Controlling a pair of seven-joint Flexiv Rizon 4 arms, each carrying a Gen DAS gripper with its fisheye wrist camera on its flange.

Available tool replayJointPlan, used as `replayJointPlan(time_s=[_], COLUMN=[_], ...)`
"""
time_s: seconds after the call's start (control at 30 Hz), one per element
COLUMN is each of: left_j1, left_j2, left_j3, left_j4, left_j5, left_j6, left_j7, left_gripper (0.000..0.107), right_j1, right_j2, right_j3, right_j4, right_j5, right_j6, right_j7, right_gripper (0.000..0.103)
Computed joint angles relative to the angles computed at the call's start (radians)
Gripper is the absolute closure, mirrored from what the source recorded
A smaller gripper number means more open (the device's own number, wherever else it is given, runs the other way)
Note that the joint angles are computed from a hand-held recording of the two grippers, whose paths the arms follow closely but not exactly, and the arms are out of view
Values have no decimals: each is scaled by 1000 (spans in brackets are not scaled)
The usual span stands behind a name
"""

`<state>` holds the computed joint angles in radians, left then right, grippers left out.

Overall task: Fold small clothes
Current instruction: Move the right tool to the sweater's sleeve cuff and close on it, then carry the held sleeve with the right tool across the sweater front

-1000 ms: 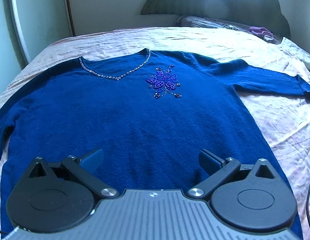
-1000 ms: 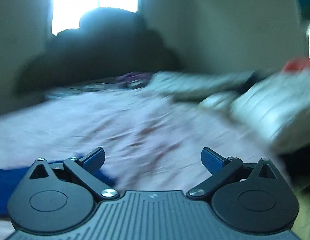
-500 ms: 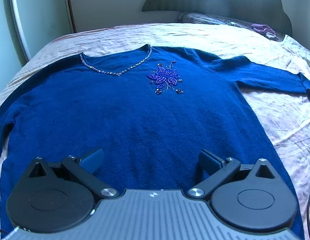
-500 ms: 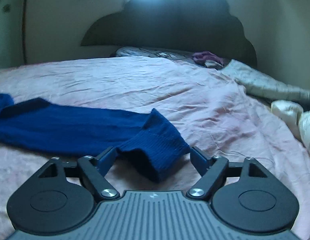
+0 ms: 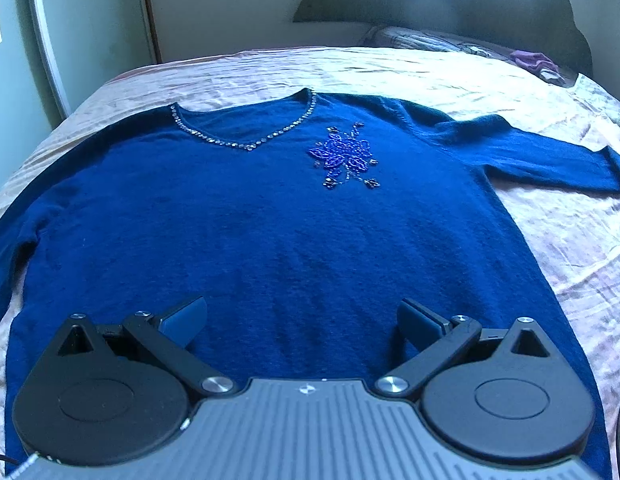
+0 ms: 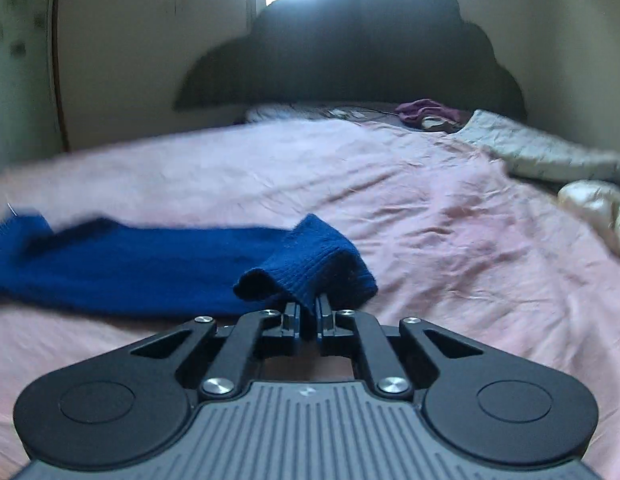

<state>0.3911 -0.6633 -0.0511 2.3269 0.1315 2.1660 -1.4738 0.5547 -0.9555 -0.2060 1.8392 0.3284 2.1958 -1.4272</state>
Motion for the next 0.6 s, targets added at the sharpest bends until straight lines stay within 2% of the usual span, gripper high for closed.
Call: replayJointPlan(time_s=[0.1,0.23,0.3,0.37,0.47,0.6], left_j1=[-1,-2,-17,-37,-61,-84], left_j2=[3,5,6,5,1,-6], left_j3=[5,15,32,52,79,102], left_j4=[1,5,5,5,3,-3], left_j5=[-8,-15,-32,-54,-86,-133], left_j6=[4,7,6,8,20,28], left_j7=[-5,-9,-3,7,24,39], left_gripper=[4,4,4,4,4,4], right_j1=[-158,-306,-343,-351,-293,-277], right_j2=[32,25,10,0,6,1], right_j3=[180,342,390,406,368,378], right_j4=[17,19,12,0,-10,-24], right_j5=[-172,-409,-514,-589,-621,-719], right_j6=[62,109,126,126,116,124], right_j7=[77,220,287,335,347,381], right_gripper=[96,96,96,96,96,96])
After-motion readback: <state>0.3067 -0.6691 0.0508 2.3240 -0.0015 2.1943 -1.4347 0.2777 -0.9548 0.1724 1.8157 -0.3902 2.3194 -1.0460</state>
